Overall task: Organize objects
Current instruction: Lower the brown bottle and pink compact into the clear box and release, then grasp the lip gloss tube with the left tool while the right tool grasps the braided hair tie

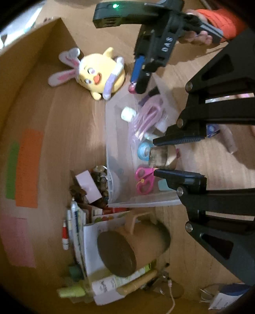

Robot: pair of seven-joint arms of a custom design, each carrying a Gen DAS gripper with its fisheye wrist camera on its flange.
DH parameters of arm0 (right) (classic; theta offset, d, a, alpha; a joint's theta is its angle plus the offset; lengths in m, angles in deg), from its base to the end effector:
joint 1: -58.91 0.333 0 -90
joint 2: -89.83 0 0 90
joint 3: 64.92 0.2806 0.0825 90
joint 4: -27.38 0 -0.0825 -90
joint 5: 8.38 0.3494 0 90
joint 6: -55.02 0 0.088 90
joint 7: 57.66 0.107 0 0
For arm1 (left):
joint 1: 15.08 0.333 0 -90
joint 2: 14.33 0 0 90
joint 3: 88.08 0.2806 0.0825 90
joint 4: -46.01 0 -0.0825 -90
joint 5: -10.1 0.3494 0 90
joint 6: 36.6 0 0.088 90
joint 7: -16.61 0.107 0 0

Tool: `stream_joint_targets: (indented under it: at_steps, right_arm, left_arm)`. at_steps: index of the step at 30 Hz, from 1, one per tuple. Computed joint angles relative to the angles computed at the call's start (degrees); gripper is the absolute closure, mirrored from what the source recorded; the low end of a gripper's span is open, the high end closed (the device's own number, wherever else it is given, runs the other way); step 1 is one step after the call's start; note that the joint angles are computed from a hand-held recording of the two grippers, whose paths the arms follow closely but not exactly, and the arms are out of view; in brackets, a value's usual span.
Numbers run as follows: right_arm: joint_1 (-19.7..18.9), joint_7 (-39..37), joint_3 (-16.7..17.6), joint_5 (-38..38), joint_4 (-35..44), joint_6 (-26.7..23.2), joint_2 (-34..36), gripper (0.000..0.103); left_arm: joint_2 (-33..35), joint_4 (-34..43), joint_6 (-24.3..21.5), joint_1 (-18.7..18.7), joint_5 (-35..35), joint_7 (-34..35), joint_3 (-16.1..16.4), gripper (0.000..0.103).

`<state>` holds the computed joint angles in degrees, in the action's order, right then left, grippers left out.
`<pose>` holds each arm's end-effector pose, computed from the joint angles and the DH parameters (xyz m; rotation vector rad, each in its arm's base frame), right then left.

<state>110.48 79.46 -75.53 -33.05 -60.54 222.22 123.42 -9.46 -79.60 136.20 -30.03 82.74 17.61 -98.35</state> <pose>0.4921 0.4982 0.3948 -1.9126 1.3406 -0.4392 0.4488 -0.2881 0.3840 -1.7152 1.8814 -0.9646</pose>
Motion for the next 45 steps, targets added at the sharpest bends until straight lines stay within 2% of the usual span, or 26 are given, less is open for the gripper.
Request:
stream_joint_targets:
  at_steps: [2, 4, 8, 11, 13, 15, 18, 20, 22, 24, 26, 29, 33, 34, 36, 41, 45]
  right_arm:
    - [-2.07, -2.72, 2.66, 2.43, 2.58, -1.7, 2.0, 0.071]
    - [-2.29, -4.11, 3.24, 3.51, 4.69, -3.28, 3.6, 0.071]
    - [-0.72, -3.73, 1.7, 2.85, 5.78, -4.81, 4.42, 0.071]
    - [-0.24, -3.91, 1.58, 1.85, 5.91, -6.5, 4.04, 0.066]
    - [1.03, -2.28, 0.23, -0.48, 3.78, -5.54, 2.51, 0.054]
    - [3.15, 0.97, -2.12, -4.16, 1.42, -4.67, 0.69, 0.05]
    - [4.48, 4.49, -3.25, -9.33, -1.14, -3.94, -1.76, 0.048]
    - [5.56, 7.99, -4.14, -13.5, -3.53, -3.56, -3.92, 0.046]
    - [6.69, 12.07, -5.1, -18.09, -6.61, -2.81, -6.43, 0.04]
    - [6.83, 15.42, -5.05, -21.18, -9.19, -2.11, -8.37, 0.036]
    - [5.71, 16.76, -3.5, -22.17, -11.35, -1.64, -9.84, 0.036]
    - [3.81, 18.5, -1.07, -23.29, -14.07, -0.95, -11.3, 0.036]
    - [1.84, 20.48, 2.02, -25.01, -16.59, -2.04, -12.58, 0.036]
    - [1.32, 20.7, 2.83, -25.31, -16.97, -2.66, -12.69, 0.036]
    - [0.38, 21.63, 4.47, -25.62, -18.01, -4.13, -13.07, 0.036]
    - [-3.55, 20.58, 9.13, -21.79, -20.9, -4.51, -12.95, 0.036]
    - [-4.18, 18.74, 10.31, -18.88, -21.91, -5.57, -12.41, 0.041]
  left_arm:
    - [2.31, 1.21, 0.35, 0.48, -4.88, 4.54, -0.15, 0.08]
    - [3.92, 2.27, -0.17, 0.03, -7.69, 7.08, 0.24, 0.08]
    - [5.43, 2.62, -0.05, -0.64, -13.64, 12.36, 0.88, 0.08]
    - [4.41, 1.51, 0.11, -1.75, -14.16, 12.79, 1.96, 0.08]
    - [3.22, 0.67, 0.25, -2.26, -12.75, 11.67, 2.46, 0.079]
    - [1.78, -0.14, 0.21, -2.38, -10.83, 9.98, 2.49, 0.074]
    - [-0.99, -1.31, -0.81, -2.24, -5.24, 4.9, 1.88, 0.061]
    - [-3.28, -2.33, -1.61, -1.7, 0.27, -0.16, 0.8, 0.047]
    - [-5.33, -3.45, -2.19, -0.93, 4.71, -4.14, -0.6, 0.04]
    - [-6.67, -4.45, -1.92, -0.26, 7.9, -6.14, -1.95, 0.035]
    - [-7.2, -5.48, -2.46, -0.2, 8.02, -5.18, -3.22, 0.034]
    - [-6.55, -6.5, -2.38, -0.5, 4.87, -1.16, -4.29, 0.034]
    - [-3.96, -7.37, 0.11, -0.98, 0.04, 3.66, -4.38, 0.034]
    - [-2.85, -7.62, 1.5, -0.99, -2.71, 6.18, -4.2, 0.034]
    - [-0.44, -8.57, 3.19, -1.05, -13.27, 16.37, -4.65, 0.034]
    - [2.86, -8.65, 2.35, -2.65, -25.58, 27.9, -4.68, 0.034]
    - [3.52, -9.08, 3.19, -2.82, -33.44, 34.83, -4.85, 0.038]
